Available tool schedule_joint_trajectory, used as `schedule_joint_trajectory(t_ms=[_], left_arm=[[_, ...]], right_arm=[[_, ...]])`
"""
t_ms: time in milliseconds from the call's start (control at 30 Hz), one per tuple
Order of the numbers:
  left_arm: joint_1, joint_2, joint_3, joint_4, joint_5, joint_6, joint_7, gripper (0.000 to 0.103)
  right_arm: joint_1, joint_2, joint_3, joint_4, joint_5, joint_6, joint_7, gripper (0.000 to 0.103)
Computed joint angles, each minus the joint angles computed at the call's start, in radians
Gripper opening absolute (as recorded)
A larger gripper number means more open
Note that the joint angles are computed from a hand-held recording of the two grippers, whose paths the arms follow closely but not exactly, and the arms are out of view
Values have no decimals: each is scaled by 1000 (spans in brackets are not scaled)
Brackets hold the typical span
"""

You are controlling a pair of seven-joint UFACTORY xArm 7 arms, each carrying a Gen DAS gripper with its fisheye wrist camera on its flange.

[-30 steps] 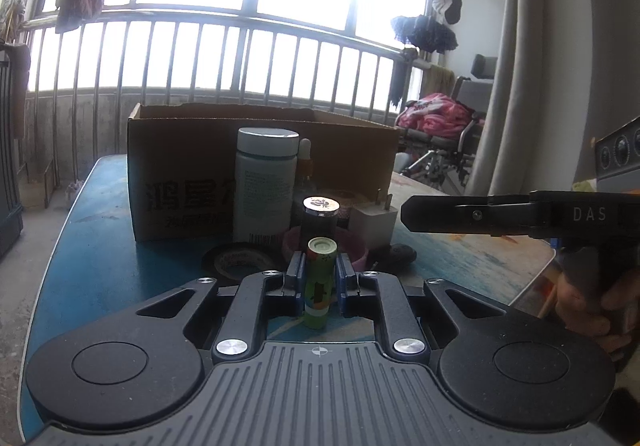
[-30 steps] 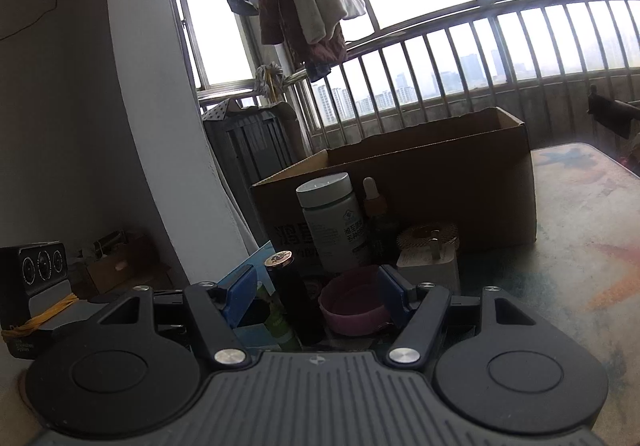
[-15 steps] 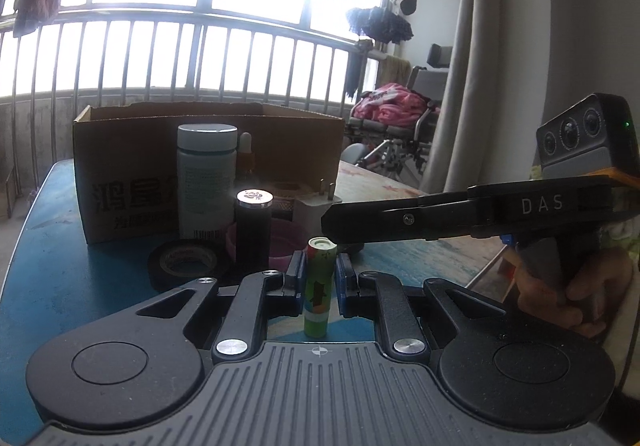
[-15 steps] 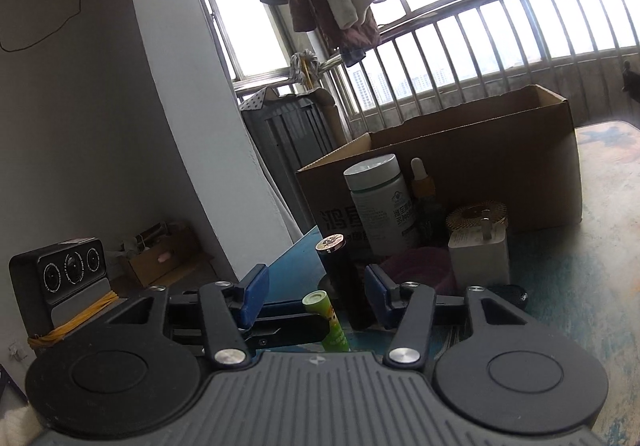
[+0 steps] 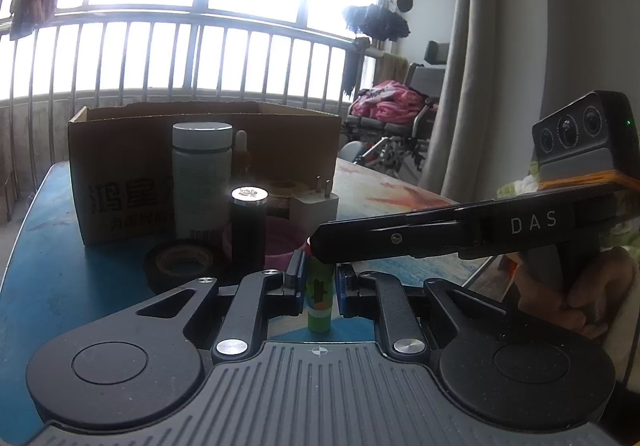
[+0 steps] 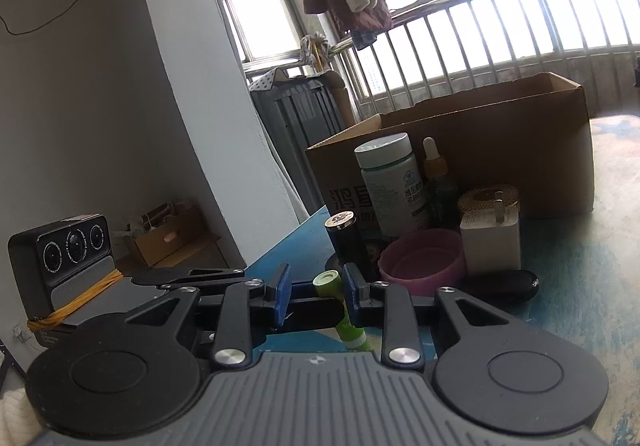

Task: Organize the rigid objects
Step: 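Lift the glue stick with the right gripper and carry it over the box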

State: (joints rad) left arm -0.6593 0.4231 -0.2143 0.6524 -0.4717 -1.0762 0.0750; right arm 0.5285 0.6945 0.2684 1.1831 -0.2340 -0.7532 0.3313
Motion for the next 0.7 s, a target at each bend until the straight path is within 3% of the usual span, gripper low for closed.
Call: schedule_joint_trajectory(t_ms=[467, 700], left_arm=[[-11, -3, 3, 17, -24, 58, 33, 16], [-30, 26, 14, 73, -60, 100, 68, 14]], right_arm=[[-9, 12, 5, 28, -5, 70, 23, 30], [10, 11, -9, 28, 35, 86, 1, 16]])
